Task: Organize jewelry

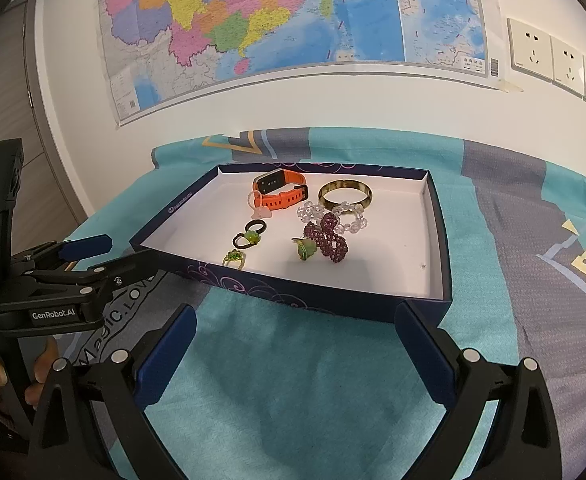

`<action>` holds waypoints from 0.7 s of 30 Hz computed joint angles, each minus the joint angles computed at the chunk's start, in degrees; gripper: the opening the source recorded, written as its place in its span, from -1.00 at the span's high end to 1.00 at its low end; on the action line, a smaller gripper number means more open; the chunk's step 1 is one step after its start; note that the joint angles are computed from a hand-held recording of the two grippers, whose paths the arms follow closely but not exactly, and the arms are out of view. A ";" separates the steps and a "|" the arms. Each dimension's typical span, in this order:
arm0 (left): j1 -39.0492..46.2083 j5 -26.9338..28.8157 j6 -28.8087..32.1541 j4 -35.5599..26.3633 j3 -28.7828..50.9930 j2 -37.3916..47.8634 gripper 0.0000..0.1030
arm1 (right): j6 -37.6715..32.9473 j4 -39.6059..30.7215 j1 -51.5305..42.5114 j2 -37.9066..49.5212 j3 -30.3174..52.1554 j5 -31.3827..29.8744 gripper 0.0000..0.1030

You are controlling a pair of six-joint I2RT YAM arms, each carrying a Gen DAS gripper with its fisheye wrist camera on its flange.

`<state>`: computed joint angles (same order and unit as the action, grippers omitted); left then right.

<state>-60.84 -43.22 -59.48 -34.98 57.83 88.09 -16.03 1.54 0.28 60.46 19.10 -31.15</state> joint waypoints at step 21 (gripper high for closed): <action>-0.22 -0.10 -0.52 -0.19 0.06 0.32 -0.89 | -0.10 -0.72 0.00 -0.35 -0.13 -0.05 -0.87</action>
<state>-61.06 -43.32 -60.00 -35.17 57.89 88.41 -16.13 0.82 0.28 60.12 18.97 -31.20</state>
